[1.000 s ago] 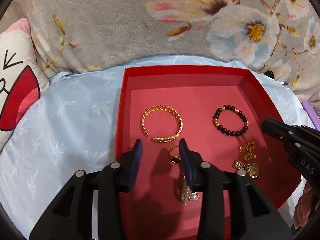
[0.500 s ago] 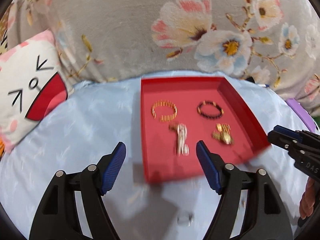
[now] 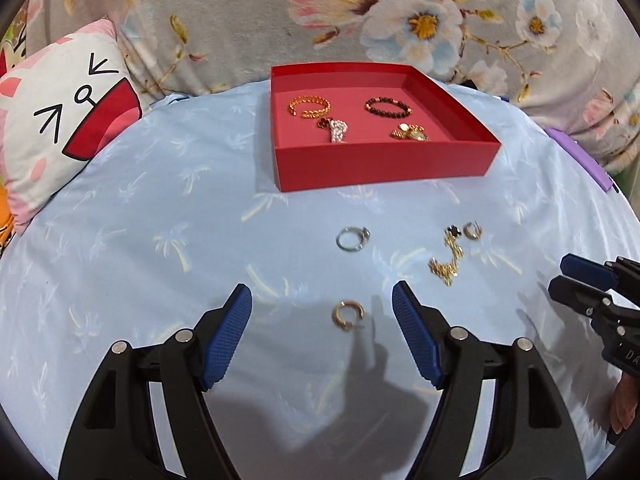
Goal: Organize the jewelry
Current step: 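Pull both grippers back from the red box toward the loose jewelry, then grasp the gold hoop earring with the left gripper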
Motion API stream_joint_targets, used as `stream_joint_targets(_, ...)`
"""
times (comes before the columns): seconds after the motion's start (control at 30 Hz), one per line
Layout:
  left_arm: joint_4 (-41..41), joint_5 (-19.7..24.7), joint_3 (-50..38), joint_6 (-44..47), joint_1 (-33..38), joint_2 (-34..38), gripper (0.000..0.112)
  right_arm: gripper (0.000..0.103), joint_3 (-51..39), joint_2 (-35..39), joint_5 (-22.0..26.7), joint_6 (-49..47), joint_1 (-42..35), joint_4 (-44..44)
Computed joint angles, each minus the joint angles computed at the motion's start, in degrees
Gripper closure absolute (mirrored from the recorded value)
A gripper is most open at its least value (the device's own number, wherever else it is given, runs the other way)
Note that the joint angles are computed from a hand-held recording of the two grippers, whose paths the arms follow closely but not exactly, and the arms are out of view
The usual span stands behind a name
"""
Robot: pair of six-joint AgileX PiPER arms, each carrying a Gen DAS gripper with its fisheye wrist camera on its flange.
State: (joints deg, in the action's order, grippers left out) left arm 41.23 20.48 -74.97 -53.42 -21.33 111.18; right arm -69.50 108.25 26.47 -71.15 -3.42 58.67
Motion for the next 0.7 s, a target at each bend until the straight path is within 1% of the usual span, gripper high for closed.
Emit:
stream_joint_targets(0.07, 1.0, 0.4, -0.13, -1.14, -0.58, 0.32, 0.042, 0.068, 0.85, 0.15, 0.86, -0.52, -0.41, 0.6)
stream_joint_targets(0.1, 0.26, 1.11, -0.79, -0.23, -0.84, 0.84, 0.042, 0.068, 0.93, 0.33, 1.04, -0.42, -0.44, 0.59)
stream_joint_targets(0.23, -6.12, 1.71, -2.78, 5.31, -0.32, 2.19, 0.042, 0.068, 0.28, 0.89, 1.71, 0.96, -0.27, -0.3)
stream_joint_targets(0.33, -9.22, 3.15, -4.47, 8.18, -0.26, 3.37, 0.042, 0.068, -0.26, 1.29, 2.26, 2.3, -0.34, -1.35)
stream_joint_targets(0.37, -9.11, 3.46, -4.61, 8.06, -0.28, 3.52, 0.043, 0.068, -0.49, 1.39, 2.39, 2.99, -0.28, -1.92)
stream_joint_targets(0.43, -11.43, 4.15, -5.42, 10.22, 0.04, 4.09, 0.046, 0.068, -1.0, 1.7, 2.74, 4.02, -0.31, -2.87)
stream_joint_targets(0.47, -11.57, 4.52, -5.67, 10.16, 0.1, 4.27, 0.05, 0.068, -1.17, 1.79, 2.85, 4.42, -0.24, -3.21)
stream_joint_targets(0.57, -10.38, 5.02, -5.81, 8.82, -0.15, 4.33, 0.052, 0.068, -1.25, 1.86, 2.93, 4.41, -0.22, -3.43)
stream_joint_targets(0.63, -9.66, 5.2, -5.8, 8.12, -0.24, 4.32, 0.056, 0.068, -1.12, 1.86, 2.81, 4.24, -0.16, -3.38)
stream_joint_targets(0.7, -9.05, 5.07, -5.62, 7.56, -0.3, 4.22, 0.066, 0.068, -1.14, 1.9, 2.86, 4.31, -0.13, -3.45)
